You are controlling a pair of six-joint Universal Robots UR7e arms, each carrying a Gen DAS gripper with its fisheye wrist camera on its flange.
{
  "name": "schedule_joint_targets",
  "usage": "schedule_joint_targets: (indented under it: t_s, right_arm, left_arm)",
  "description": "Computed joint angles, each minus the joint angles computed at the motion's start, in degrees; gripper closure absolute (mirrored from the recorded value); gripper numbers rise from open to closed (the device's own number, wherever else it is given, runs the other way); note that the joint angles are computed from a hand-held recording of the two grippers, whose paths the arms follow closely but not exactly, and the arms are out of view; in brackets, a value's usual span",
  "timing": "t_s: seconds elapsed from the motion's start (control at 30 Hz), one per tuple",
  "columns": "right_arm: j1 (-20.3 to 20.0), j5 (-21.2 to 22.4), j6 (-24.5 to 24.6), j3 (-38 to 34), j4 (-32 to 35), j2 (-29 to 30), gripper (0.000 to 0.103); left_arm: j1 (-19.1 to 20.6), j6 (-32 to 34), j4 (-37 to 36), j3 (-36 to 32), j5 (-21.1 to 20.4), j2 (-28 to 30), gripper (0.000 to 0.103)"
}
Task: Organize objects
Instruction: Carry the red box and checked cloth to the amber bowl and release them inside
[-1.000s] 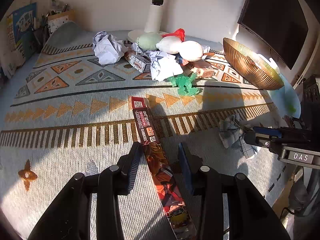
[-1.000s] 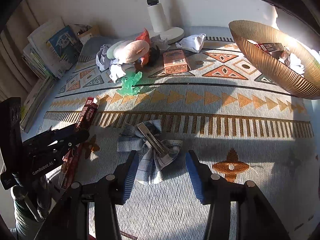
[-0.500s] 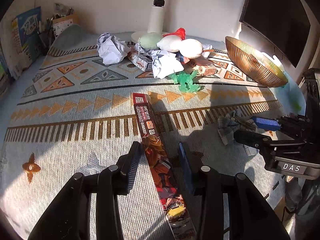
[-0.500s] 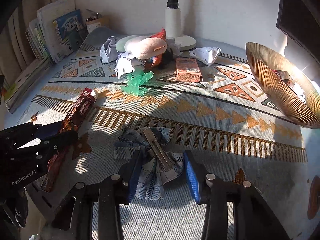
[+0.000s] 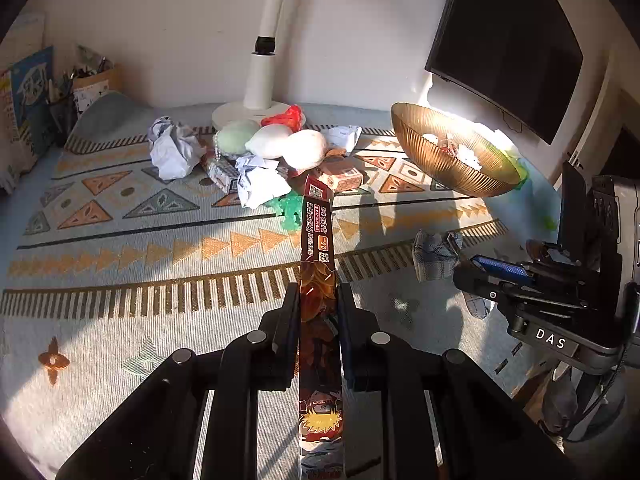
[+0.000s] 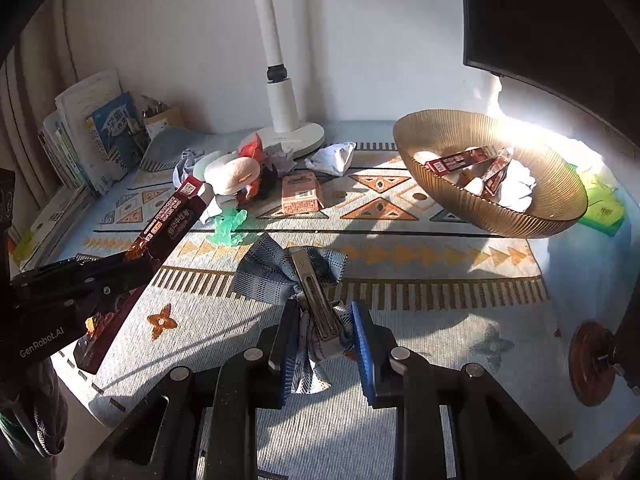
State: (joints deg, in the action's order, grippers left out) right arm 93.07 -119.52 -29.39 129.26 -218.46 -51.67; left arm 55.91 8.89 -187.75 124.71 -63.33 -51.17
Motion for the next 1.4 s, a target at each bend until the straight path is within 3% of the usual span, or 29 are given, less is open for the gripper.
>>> schedule_joint_targets:
  t_s: [0.13, 0.33, 0.53, 0.63, 0.73, 0.77, 0.8, 0.83, 0.87, 1.03, 1.17, 1.23, 1.3, 1.37, 1.4]
  right_arm:
    - [0.38, -2.31, 0.92, -0.25, -3.56, -6.15, 0.078]
    - [-1.71, -3.17, 7.82, -5.01, -0.79, -13.4, 0.078]
    - [-5.04, -4.12, 10.15, -12.3, 4.97, -12.79, 0.078]
    - [-6.77, -3.44, 12.25, -15.07, 8.02, -11.65, 0.077]
    - [-7.79, -3.87, 13.59, -16.75, 9.54, -10.47, 0.065]
    - [-7.92, -4.18, 13.58, -16.89, 10.08, -10.35, 0.059]
    - [-7.99, -4.38, 13.39, -16.73, 9.91, -10.19, 0.057]
    - [-8.03, -4.53, 13.0, -16.38, 9.47, -10.11, 0.057]
    - [-7.92, -4.65, 12.38, -15.87, 9.15, -10.11, 0.056]
    - [-6.59, -4.25, 10.87, -12.82, 8.83, -10.47, 0.056]
    - [-3.82, -3.14, 9.63, -9.42, 8.43, -10.65, 0.055]
    - [-2.01, -2.29, 8.4, -8.04, 8.19, -10.33, 0.051]
    - [-0.18, -1.56, 7.81, -7.11, 7.45, -9.62, 0.037]
    - [1.35, -1.05, 6.88, -6.68, 5.86, -8.31, 0.036]
    - [1.99, -0.83, 6.5, -6.61, 5.52, -7.56, 0.036]
  left_arm:
    - [-3.67, 3.59, 0.96, -4.4, -1.9, 2.2, 0.089]
    - [-6.57, 4.78, 7.13, -18.68, -9.29, 9.2, 0.089]
    - [-5.24, 0.01, 15.07, -36.56, -16.71, 19.77, 0.089]
    - [-5.22, 0.16, 16.28, -42.61, -16.48, 24.7, 0.089]
    - [-5.5, 1.41, 15.51, -46.65, -15.7, 28.55, 0.088]
    - [-5.62, 1.6, 14.34, -47.43, -15.13, 29.55, 0.084]
    - [-5.64, 1.63, 14.0, -48.21, -14.74, 30.29, 0.063]
    - [-5.48, 1.14, 14.56, -48.97, -14.83, 30.74, 0.053]
    - [-5.18, 0.41, 14.87, -49.18, -15.25, 30.8, 0.04]
    - [-4.43, 0.53, 14.28, -44.11, -15.39, 26.72, 0.04]
    - [-3.81, 0.07, 11.95, -35.64, -14.64, 20.09, 0.04]
    - [-3.78, 0.22, 8.98, -30.01, -13.7, 16.18, 0.04]
    - [-3.82, 0.66, 5.09, -24.04, -12.07, 12.17, 0.04]
    - [-3.71, 1.39, 0.98, -18.37, -9.87, 8.37, 0.04]
    - [-3.66, 1.79, -0.67, -15.98, -8.42, 6.65, 0.035]
